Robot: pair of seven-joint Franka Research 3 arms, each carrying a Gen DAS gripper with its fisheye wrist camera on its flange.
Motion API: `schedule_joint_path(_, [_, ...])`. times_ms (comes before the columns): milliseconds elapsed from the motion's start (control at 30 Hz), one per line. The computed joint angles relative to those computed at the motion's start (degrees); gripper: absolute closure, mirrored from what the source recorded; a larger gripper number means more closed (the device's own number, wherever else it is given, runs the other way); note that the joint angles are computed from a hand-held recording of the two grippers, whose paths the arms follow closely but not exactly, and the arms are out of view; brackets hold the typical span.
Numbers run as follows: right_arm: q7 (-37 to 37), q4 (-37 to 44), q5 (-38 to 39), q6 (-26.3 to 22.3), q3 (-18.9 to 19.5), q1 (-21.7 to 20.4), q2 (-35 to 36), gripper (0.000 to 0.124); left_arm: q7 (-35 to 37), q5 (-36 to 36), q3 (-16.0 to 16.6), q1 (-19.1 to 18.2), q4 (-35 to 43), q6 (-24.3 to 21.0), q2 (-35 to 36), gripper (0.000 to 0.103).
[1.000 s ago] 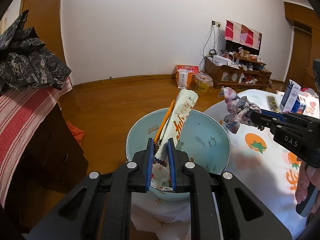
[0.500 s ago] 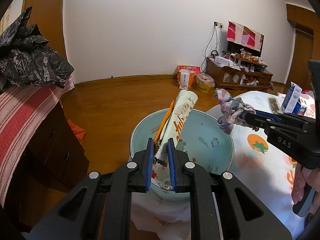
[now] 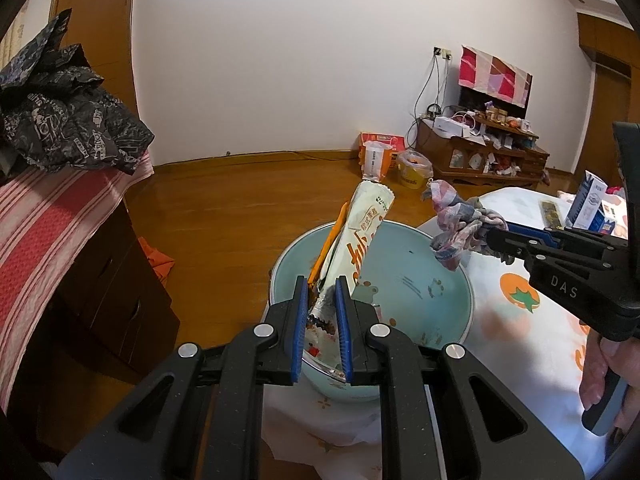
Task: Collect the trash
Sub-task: 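Lower both held items into the blue bin and open both tools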
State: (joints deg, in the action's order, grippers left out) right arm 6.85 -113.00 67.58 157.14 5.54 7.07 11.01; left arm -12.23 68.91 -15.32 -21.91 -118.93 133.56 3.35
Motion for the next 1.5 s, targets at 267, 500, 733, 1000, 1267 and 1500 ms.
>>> schedule_joint_path(267, [-0.06, 0.12, -0.19, -0.06, 0.08, 0.06, 0.04, 0.110, -0.21, -0.21, 0.01, -0.05, 0.18, -0.14, 0.04, 0.089])
schedule_joint_path(500, [0.22, 0.14, -0.48, -0.04, 0.14, 0.18, 0.05, 0.110, -0.06, -0.43, 0.02, 0.02, 0.14, 0.01, -0.04, 0.089])
schedule_joint_path(733, [0.38, 0.15, -0.65, 0.03, 0.18, 0.24, 0.06, 0.110, 0.17, -0.56, 0.10, 0.04, 0.42, 0.24, 0.26, 0.089])
schedule_joint_path(1000, [0.37, -0.11, -0.73, 0.31, 0.41, 0.56, 0.12, 0.109, 0.90, -0.60, 0.55, 0.39, 0.77, 1.77, 0.88, 0.089])
schedule_joint_path(1267, [-0.83, 0.64, -0.57, -0.14, 1.02, 0.49, 1.38, 0.094, 2.11, -0.19, 1.37, 0.55, 2.14, 3.88, 3.02, 0.077])
schedule_joint_path(1500, [0.09, 0.56, -0.77, 0.50, 0.96, 0.28, 1.89, 0.085, 2.82, -1.16, 1.95, 0.05, 2.59, 4.58, 4.09, 0.053])
